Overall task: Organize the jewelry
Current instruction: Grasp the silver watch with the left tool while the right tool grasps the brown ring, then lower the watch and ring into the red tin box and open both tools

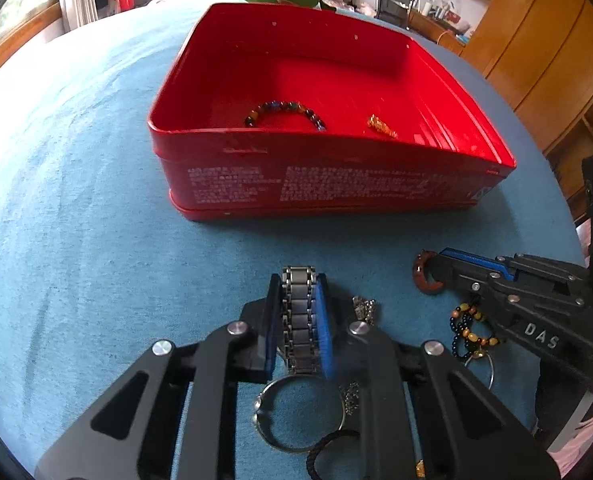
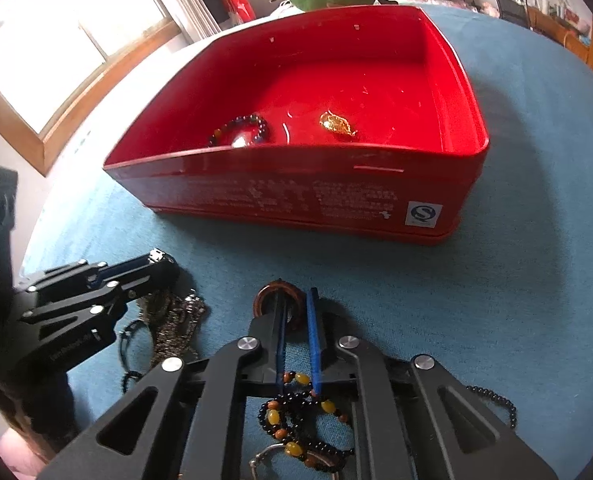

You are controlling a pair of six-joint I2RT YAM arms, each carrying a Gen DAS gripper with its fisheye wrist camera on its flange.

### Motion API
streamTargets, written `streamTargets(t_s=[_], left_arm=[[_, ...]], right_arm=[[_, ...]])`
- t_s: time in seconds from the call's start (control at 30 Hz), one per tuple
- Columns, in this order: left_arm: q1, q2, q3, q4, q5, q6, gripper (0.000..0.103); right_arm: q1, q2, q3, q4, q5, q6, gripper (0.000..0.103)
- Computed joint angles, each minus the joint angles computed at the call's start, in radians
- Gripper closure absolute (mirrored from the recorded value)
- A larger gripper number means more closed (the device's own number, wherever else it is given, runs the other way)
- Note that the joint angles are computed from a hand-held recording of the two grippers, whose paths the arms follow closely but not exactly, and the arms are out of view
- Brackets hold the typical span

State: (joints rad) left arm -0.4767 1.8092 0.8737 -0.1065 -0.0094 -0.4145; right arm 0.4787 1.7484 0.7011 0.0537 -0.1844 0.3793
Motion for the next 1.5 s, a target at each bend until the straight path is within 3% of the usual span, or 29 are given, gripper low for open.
streamTargets(t_s=[0.33,0.87,1.5], left_arm=[[-0.003,-0.147,-0.118,0.046,-0.025,-0.008,0.088],[0.017,-0.054,-0.048,0.012,-0.008,-0.023,0.088],[-0.012,-0.273,-0.156,0.029,-0.028,-0.035,0.088]], right_arm=[[-0.03,-0.086,-0.043,0.0,-0.015,-0.014,0.095],[-0.032,-0.031,-0.017,-0.012,-0.014,-0.012,0.096],[-0.058,-0.238,-0.106,-0.023,-0.033,-0.019,0.096]])
